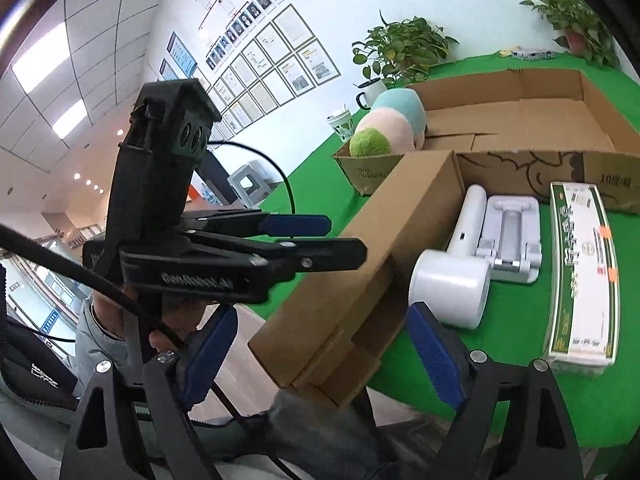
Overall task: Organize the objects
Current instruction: 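Lift the narrow cardboard box with the right gripper while the left gripper grasps it too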
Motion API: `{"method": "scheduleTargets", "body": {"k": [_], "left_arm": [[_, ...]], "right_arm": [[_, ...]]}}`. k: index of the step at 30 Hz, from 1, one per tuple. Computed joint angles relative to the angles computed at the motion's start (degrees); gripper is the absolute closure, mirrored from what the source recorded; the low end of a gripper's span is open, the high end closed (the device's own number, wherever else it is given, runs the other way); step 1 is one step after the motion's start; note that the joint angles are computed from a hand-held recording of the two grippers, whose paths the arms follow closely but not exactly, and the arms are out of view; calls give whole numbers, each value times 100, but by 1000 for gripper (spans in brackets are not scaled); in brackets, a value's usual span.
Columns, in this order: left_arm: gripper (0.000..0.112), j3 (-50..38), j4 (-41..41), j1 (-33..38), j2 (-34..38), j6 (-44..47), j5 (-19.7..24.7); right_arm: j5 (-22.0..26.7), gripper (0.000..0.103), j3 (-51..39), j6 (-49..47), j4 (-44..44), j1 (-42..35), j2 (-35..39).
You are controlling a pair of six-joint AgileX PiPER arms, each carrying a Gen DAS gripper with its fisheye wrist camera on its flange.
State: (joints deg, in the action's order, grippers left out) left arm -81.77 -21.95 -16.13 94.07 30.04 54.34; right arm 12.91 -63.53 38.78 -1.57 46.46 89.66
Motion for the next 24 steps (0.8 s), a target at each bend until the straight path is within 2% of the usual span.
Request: {"method": "scheduleTargets", "body": {"k": [3, 4, 8, 13, 19, 24], "left_arm": [[44, 126, 933, -422, -29, -701, -314], [44, 75, 978, -441, 27, -801, -248], [44, 53, 906, -374, 48, -793, -197], [47, 21, 353, -1, 68, -483, -13], [50, 50, -396, 624, 72, -67, 233], [55, 118, -786, 1038, 12, 250, 369]], "right_arm": [[-75, 17, 197, -125, 113, 42, -65], [-106, 17, 330, -19, -18, 70, -169], [-307, 17, 509, -562, 512, 104, -225], [-411, 17, 652, -1050, 1091, 64, -254], [-455, 17, 581, -2854, 2973, -102, -74], [-332, 17, 194, -3008, 3110, -117, 237]]}}
